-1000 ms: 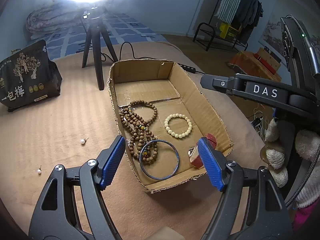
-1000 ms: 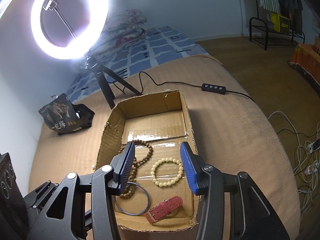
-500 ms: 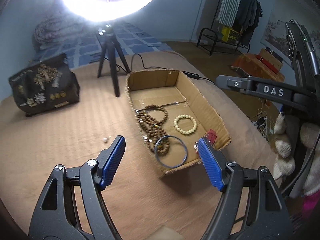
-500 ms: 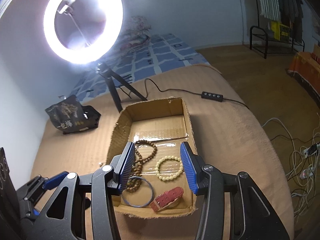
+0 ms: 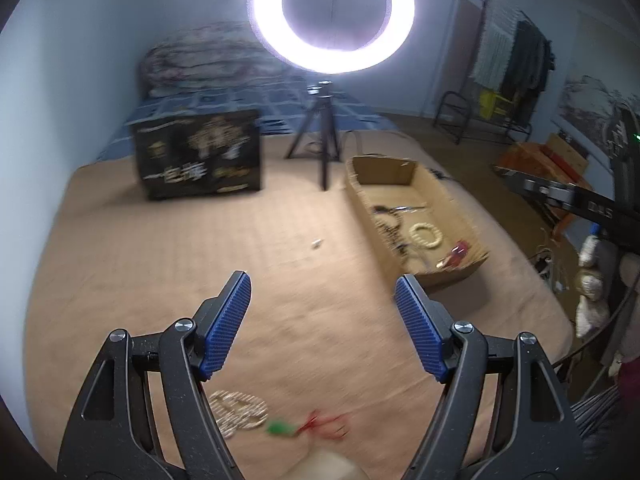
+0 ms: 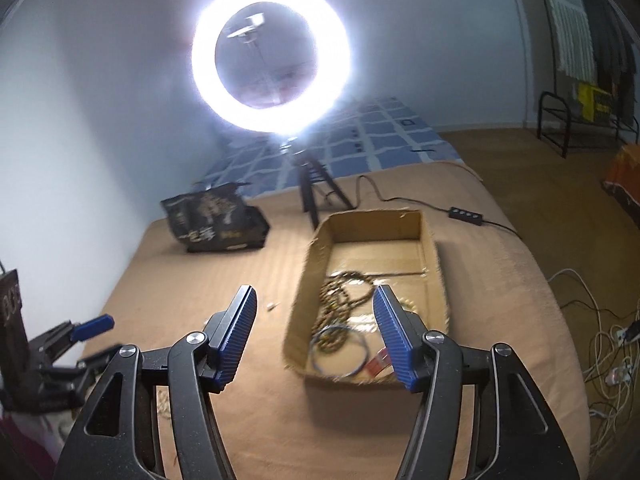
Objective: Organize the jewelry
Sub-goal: 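Withdraw both tools from the box toward the pearl necklace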
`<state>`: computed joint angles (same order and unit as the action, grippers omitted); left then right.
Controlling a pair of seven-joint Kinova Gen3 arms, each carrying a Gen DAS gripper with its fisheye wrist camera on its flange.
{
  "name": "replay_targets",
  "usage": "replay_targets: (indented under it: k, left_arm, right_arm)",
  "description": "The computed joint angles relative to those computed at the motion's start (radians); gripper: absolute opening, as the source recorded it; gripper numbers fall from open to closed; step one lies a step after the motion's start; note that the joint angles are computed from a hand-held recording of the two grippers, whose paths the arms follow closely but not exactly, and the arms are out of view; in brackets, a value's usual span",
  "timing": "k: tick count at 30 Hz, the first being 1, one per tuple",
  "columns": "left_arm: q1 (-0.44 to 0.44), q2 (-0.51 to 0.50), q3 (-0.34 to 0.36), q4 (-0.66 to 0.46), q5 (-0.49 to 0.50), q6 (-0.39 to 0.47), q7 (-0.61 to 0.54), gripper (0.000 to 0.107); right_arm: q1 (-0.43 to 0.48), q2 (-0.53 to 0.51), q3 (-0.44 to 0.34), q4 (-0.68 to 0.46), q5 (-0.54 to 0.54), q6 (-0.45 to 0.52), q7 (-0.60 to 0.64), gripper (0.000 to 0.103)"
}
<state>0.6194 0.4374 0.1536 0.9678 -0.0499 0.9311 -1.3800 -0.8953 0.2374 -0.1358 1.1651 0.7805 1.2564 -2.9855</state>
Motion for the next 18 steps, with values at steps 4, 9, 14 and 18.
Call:
replay_targets:
  k: [4,9,14,18]
  left_arm:
    - [-0.048,-0.065,-0.01,0.112,0.011,-0.019,0.008,0.077]
    - [-0.086,-0.122,-0.005,0.222,0.0,-0.056,0.003,0.077]
    - [-0.126,-0.145,0.008,0.309,0.02,-0.077,-0.008,0.077]
    - [-0.171,-0.138,0.024,0.354,0.08,-0.091,-0.033,0.076]
  right_arm:
    - [-0.042,0.008,-0.017,0.018,0.02,-0.018,-0.029,0.064]
    - [-0.091,0.045,-0.021,0.012,0.031,-0.03,-0.009,0.065]
    - [-0.099,0.098,-0.024,-0.004,-0.052,-0.081,0.086,0.065]
    - [-0.089,0.143,-0.022,-0.019,-0.157,-0.146,0.195,0.065]
